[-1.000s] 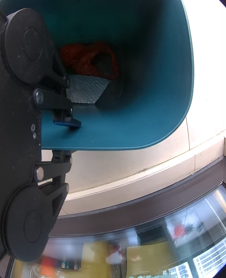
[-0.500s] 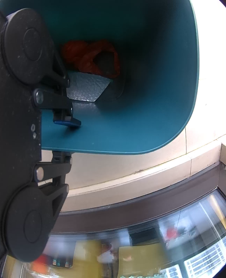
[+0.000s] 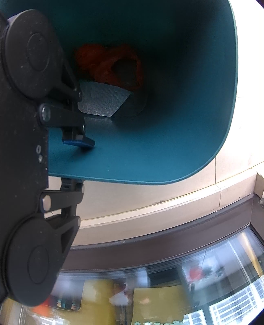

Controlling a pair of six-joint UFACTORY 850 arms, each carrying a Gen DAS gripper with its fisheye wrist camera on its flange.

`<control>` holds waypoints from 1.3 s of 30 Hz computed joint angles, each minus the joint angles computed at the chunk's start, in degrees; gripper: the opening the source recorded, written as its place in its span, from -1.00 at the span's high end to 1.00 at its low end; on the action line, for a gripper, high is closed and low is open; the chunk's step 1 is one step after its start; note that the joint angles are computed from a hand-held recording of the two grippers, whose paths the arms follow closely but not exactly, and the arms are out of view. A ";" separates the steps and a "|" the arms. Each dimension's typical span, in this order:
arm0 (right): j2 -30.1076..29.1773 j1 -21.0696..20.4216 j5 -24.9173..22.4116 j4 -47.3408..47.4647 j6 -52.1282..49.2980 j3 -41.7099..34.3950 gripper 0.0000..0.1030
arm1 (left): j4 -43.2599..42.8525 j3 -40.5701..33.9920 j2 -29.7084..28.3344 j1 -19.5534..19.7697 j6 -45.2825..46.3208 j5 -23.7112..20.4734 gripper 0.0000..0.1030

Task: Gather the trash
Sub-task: 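Move the left tool to the red mesh net bag and grasp it, then drop the red mesh net bag into the bin with the left tool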

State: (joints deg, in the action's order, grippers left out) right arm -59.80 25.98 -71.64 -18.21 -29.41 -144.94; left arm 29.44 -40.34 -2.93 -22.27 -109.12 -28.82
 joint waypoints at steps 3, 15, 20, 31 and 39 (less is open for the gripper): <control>0.98 0.09 1.00 -0.50 0.29 1.81 0.52 | -0.16 0.83 -1.19 0.86 1.61 2.84 -0.35; -1.80 -0.44 -1.43 0.56 -1.16 -3.26 0.53 | -2.72 -1.79 -4.87 -0.20 9.24 1.43 0.99; 0.22 -0.50 0.94 0.35 -0.63 0.51 0.53 | -0.18 -3.08 -1.68 -2.13 5.97 -1.64 1.00; -0.77 -0.30 0.07 -0.07 0.66 -1.01 0.52 | -0.16 -12.65 7.13 -6.91 4.97 -17.75 1.00; 0.17 -0.28 1.22 -0.51 0.46 0.93 0.51 | -0.21 -25.27 7.61 -10.84 8.68 -27.34 1.00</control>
State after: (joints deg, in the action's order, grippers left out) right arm -59.63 25.70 -70.43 -18.73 -28.95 -144.02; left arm 29.23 -65.61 4.67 -33.10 -100.44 -56.17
